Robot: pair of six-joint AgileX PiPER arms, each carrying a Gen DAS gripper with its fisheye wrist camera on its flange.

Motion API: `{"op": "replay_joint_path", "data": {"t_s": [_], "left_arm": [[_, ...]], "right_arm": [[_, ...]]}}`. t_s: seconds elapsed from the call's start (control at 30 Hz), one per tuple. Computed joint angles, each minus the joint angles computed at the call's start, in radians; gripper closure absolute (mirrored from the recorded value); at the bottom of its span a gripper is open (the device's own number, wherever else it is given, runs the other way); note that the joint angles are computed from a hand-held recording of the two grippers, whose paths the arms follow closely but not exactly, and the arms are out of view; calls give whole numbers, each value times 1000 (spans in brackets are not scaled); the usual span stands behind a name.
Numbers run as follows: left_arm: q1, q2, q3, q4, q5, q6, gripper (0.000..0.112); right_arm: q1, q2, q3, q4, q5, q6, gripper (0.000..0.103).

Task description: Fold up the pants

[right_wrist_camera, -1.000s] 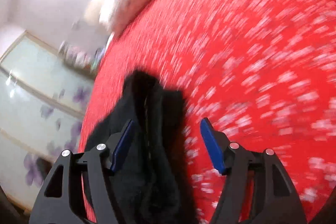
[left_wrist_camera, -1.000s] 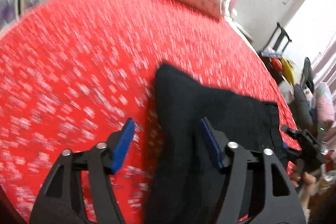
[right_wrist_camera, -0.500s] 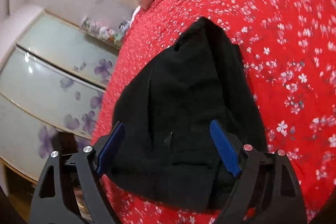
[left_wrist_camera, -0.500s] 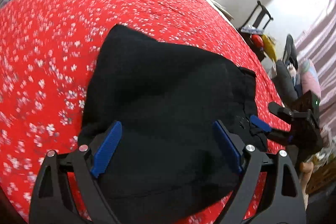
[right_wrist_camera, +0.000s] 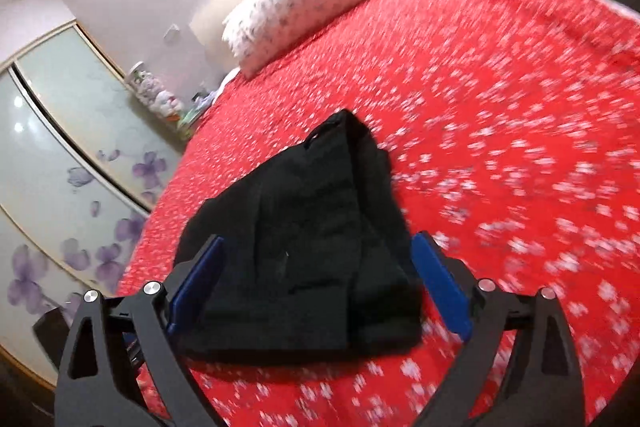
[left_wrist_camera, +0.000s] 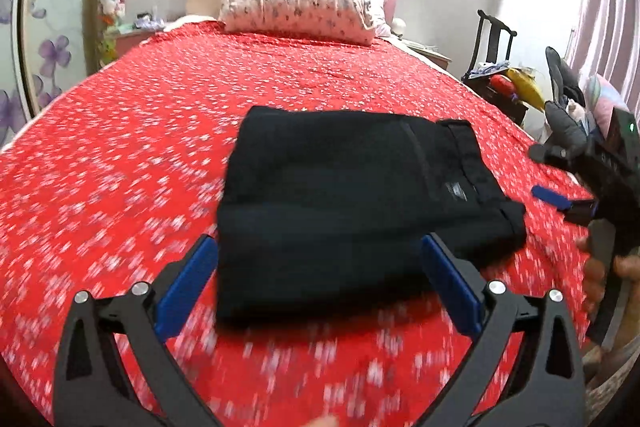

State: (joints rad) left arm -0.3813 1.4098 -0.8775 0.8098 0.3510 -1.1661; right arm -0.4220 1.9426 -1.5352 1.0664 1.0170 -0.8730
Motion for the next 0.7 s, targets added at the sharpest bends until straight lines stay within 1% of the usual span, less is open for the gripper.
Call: {"op": "replay_joint_path", "data": {"t_s": [0.07,0.1,0.13,0.2,0.23,0.27,0.3,0.33,0.4,0.43,0.47,0.5,0.57,0.6,0.7], "left_arm": [[-59,-62,63,137,60,-161,11],[-86,-81,83,192,91,-228,11],[-130,-120,121,248,139,-303,11],[-183,-157,153,288,198,-367,11],[-218,-173,168,294,235,-387,11],[-246,-181,177,286,268,-392,11],[-261,-181,183,282,284,-398,11],[-288,-188,196,271,312,-402,11],[-313,-194,216,260,332,-407,11],[-329,-197,230,264,339,-419,11],[-339,-201,244,266,342,-428,11],[-348,-196,252,263,340,-436,11],[-347,-188,256,246,331,-426,11],[-352,-181,257,246,338,-426,11],[-371,-165,258,260,356,-440,11]], "right_arm": [[3,-61,84,8,-69,-53,6],[0,-115,157,16,-115,-100,6],[1,-148,206,27,-147,-137,6],[-2,-227,317,51,-206,-217,5],[19,-253,356,60,-249,-240,2],[20,-289,405,71,-273,-275,2],[31,-338,474,87,-321,-326,2],[37,-372,522,99,-352,-370,2],[72,-451,637,143,-438,-491,2],[87,-487,687,169,-475,-552,2],[86,-516,724,185,-489,-596,2],[112,-554,776,209,-534,-649,2],[136,-586,820,228,-573,-693,2],[150,-598,839,227,-587,-705,2],[188,-617,855,180,-623,-656,2]]}}
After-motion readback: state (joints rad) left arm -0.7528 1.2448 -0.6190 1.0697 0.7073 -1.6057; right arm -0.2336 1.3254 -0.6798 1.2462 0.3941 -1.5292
